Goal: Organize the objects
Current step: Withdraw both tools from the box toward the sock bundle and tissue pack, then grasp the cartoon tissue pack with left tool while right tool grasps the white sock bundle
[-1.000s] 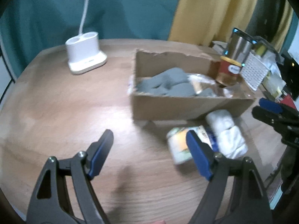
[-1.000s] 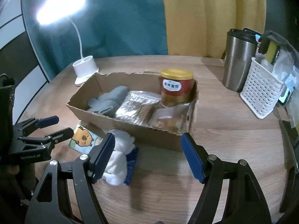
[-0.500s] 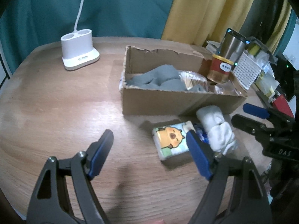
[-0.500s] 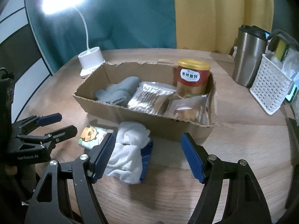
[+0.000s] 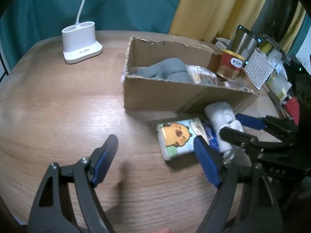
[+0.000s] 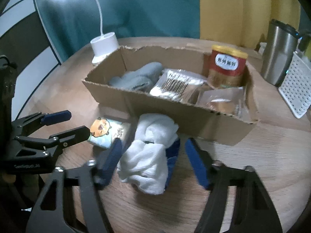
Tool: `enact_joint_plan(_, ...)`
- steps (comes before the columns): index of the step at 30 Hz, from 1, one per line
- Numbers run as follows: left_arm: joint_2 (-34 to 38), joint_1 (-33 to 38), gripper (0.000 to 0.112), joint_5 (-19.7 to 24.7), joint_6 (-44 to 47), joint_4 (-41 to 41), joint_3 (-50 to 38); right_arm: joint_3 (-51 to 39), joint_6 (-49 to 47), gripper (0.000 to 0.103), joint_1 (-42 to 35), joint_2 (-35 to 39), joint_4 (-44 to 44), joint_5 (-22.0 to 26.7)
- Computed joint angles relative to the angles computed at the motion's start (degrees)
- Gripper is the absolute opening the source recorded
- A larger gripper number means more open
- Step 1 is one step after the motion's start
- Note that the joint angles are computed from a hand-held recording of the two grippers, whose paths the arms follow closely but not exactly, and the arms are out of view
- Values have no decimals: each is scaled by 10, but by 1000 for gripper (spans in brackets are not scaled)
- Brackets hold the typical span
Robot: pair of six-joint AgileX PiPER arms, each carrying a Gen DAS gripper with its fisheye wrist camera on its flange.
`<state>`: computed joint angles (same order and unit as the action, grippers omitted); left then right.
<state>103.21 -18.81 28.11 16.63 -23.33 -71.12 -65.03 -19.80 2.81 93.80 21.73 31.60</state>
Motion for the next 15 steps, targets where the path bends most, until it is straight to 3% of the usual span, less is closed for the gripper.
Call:
enact_joint_plan(2,3,-4,81,2,-6,4,-5,2,-19,58,-3,3,16,2)
enact_joint_plan(4,8,-12,81,3,-16,14,-11,4,-36,47,-7,3,32,7)
enact_joint_plan(15,38,-50,81,18,-57,52,-49,32,-108,39,-50,-15,104,21)
